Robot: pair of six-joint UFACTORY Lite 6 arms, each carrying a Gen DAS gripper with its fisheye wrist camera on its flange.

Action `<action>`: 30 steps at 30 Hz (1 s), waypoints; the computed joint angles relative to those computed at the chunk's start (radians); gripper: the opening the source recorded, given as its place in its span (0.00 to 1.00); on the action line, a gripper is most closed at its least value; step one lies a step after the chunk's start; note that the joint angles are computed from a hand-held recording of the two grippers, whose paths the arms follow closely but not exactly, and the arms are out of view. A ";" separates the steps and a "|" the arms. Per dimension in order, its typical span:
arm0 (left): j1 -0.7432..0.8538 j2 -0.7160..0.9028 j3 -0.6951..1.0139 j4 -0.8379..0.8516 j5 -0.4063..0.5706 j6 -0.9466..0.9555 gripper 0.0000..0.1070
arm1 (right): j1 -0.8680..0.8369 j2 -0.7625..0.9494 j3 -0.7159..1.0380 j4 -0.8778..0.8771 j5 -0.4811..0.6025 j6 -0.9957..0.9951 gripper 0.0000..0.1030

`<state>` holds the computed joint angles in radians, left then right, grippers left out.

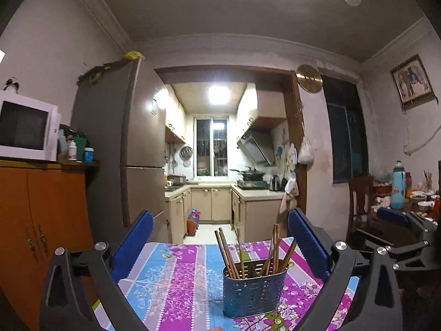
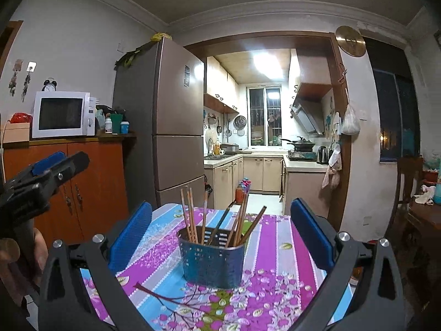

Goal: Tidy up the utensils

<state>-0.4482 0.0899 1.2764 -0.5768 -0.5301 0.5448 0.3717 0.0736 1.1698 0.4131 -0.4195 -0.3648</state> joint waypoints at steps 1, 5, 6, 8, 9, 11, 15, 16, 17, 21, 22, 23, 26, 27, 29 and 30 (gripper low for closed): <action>-0.001 -0.008 -0.013 0.007 -0.006 -0.011 0.92 | 0.008 -0.016 -0.022 0.024 -0.008 -0.022 0.95; -0.035 -0.080 -0.123 -0.018 -0.039 0.016 0.92 | 0.047 -0.097 -0.128 0.112 -0.037 -0.085 0.95; -0.043 -0.102 -0.153 -0.020 -0.042 0.011 0.92 | 0.058 -0.110 -0.146 0.136 -0.047 -0.103 0.95; -0.047 -0.140 -0.205 0.005 -0.044 -0.027 0.92 | 0.085 -0.145 -0.192 0.198 -0.070 -0.150 0.95; -0.051 -0.168 -0.243 0.016 -0.046 -0.052 0.92 | 0.103 -0.169 -0.223 0.230 -0.085 -0.171 0.95; -0.059 -0.214 -0.307 0.018 -0.057 -0.080 0.92 | 0.135 -0.208 -0.278 0.284 -0.117 -0.204 0.95; -0.084 -0.293 -0.425 -0.027 -0.087 -0.071 0.92 | 0.214 -0.285 -0.392 0.423 -0.175 -0.287 0.95; -0.085 -0.324 -0.469 -0.017 -0.091 -0.091 0.92 | 0.232 -0.298 -0.413 0.446 -0.187 -0.299 0.95; -0.088 -0.342 -0.494 -0.020 -0.095 -0.097 0.92 | 0.250 -0.312 -0.433 0.473 -0.205 -0.315 0.95; -0.160 -0.442 -0.649 -0.111 -0.188 -0.027 0.92 | 0.363 -0.388 -0.542 0.597 -0.318 -0.376 0.95; -0.184 -0.476 -0.700 -0.122 -0.211 -0.015 0.92 | 0.393 -0.409 -0.568 0.624 -0.344 -0.389 0.95; -0.202 -0.501 -0.734 -0.136 -0.225 -0.004 0.92 | 0.412 -0.420 -0.582 0.641 -0.359 -0.397 0.95; -0.260 -0.578 -0.845 -0.180 -0.266 0.031 0.92 | 0.490 -0.465 -0.636 0.708 -0.418 -0.429 0.95; -0.268 -0.595 -0.863 -0.192 -0.266 0.035 0.92 | 0.520 -0.480 -0.655 0.734 -0.439 -0.438 0.95; -0.294 -0.647 -0.915 -0.227 -0.264 0.045 0.92 | 0.571 -0.496 -0.683 0.769 -0.483 -0.449 0.95; -0.308 -0.663 -0.932 -0.251 -0.273 0.057 0.92 | 0.606 -0.502 -0.699 0.794 -0.520 -0.456 0.95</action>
